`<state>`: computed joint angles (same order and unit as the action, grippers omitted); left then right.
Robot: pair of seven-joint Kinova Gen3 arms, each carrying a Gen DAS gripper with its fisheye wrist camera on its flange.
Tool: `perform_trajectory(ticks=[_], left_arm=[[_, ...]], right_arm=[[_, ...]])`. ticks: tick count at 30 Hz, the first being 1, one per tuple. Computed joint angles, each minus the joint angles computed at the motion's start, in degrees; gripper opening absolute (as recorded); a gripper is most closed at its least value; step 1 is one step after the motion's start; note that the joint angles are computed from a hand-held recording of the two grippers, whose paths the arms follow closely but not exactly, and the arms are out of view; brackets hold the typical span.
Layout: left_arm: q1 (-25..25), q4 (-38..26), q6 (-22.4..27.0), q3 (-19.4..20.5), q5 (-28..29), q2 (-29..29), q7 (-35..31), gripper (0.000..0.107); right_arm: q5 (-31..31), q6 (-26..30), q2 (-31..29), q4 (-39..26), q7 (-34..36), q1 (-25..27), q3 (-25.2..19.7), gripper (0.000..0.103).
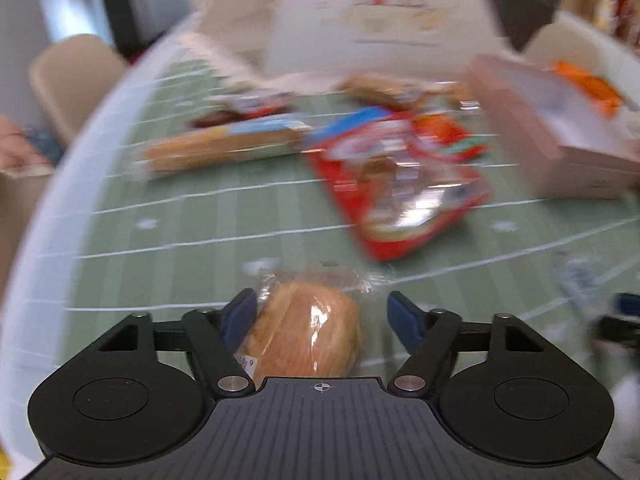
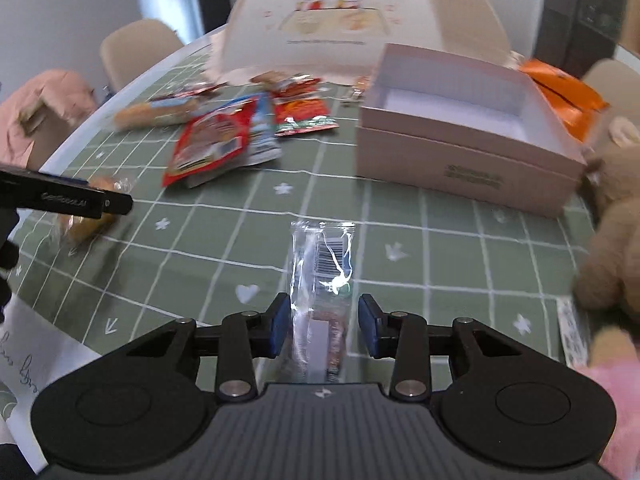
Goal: Organize snacks
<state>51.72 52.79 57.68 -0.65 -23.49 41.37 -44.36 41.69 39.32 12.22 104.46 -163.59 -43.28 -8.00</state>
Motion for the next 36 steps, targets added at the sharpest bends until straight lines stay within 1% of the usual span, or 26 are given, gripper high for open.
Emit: perform_trajectory(ticks=[2, 3, 5, 7, 8, 9, 11, 13, 15, 17, 20, 24, 26, 29, 32, 33, 34, 35, 36], left_arm=[[-1.4, 0.4, -3.1, 3.1, 2.6, -0.3, -3.4, 0.064], [-2.2, 0.7, -4.6, 4.6, 4.3, -0.4, -5.6, 0.064], [-2.7, 0.3, -5.8, 6.2, 7.0, -0.2, -9.0, 0.064], [-1.2, 0.0, -5.6, 5.1, 7.5, -0.1, -9.3, 0.064], [-0.3, -0.2, -5.3, 4.2, 7.2, 0.1, -8.8, 0.064], [0.4, 0.3, -5.5, 3.4, 6.9, -0.2, -7.9, 0.064], [0.9, 1.8, -6.4, 2.5, 7.0, -0.9, -5.7, 0.065], [1.4, 2.7, -6.6, 2.0, 6.8, -1.4, -3.6, 0.066], [2.1, 1.9, -5.0, 1.6, 5.7, -1.1, -3.1, 0.068], [1.6, 0.1, -3.5, 1.8, 5.2, -0.1, -3.8, 0.071], [1.5, -0.4, -2.9, 2.0, 5.2, 0.3, -3.8, 0.071], [0.7, -4.1, 1.9, 3.5, 6.7, 1.4, -6.6, 0.07], [0.4, -5.4, 4.0, 4.1, 7.8, 1.4, -8.4, 0.067], [0.5, -5.0, 5.0, 4.7, 8.7, 0.1, -10.7, 0.067], [1.2, -5.9, 7.8, 4.5, 8.6, 0.0, -12.2, 0.067], [1.4, -6.3, 8.7, 4.4, 8.5, 0.3, -12.7, 0.067], [1.6, -7.1, 9.8, 4.2, 8.4, 0.7, -12.9, 0.068], [1.9, -8.2, 11.2, 3.8, 8.2, 1.6, -12.6, 0.072], [1.8, -8.7, 11.7, 3.6, 8.4, 1.9, -12.2, 0.072]], right_arm=[[0.1, 0.1, -0.3, 0.4, -0.4, 0.0, 0.1, 0.039], [0.2, 0.4, -0.2, 0.3, -0.3, 0.0, 0.0, 0.041], [0.5, 1.6, 0.3, -0.1, -0.1, -0.4, -0.2, 0.057], [1.5, 3.1, 0.4, -0.1, -0.7, -1.2, -0.2, 0.064], [2.2, 3.4, -0.1, 0.5, -1.3, -1.7, -0.4, 0.066], [2.6, 3.1, -0.6, 1.2, -1.6, -1.7, -0.6, 0.066], [3.2, 1.8, -1.8, 3.0, -2.5, -1.5, -1.1, 0.073], [3.1, 1.3, -2.6, 4.3, -3.1, -1.1, -1.7, 0.074], [2.4, 0.6, -3.0, 5.1, -3.2, -0.4, -2.2, 0.074], [1.1, 0.2, -2.8, 5.2, -2.7, 0.4, -2.4, 0.074], [0.4, 0.3, -2.5, 4.8, -1.8, 0.9, -2.3, 0.074], [0.6, -1.3, -2.3, 4.5, -0.7, 1.4, -2.0, 0.074], [0.7, -2.3, -1.8, 3.9, -0.1, 1.6, -1.7, 0.074], [0.2, -4.9, -0.6, 2.8, 1.3, 2.0, -1.1, 0.074], [-0.9, -4.1, 1.2, 0.8, 3.8, 1.3, -0.4, 0.073], [-0.7, -3.8, 1.7, 0.5, 3.6, 1.1, -0.3, 0.073], [0.2, -3.9, 1.6, 0.9, 2.5, -0.1, 0.8, 0.072], [0.6, -4.2, 1.5, 1.1, 2.2, -0.4, 1.0, 0.07], [1.1, -4.3, 1.4, 1.3, 1.9, -0.6, 1.3, 0.068]])
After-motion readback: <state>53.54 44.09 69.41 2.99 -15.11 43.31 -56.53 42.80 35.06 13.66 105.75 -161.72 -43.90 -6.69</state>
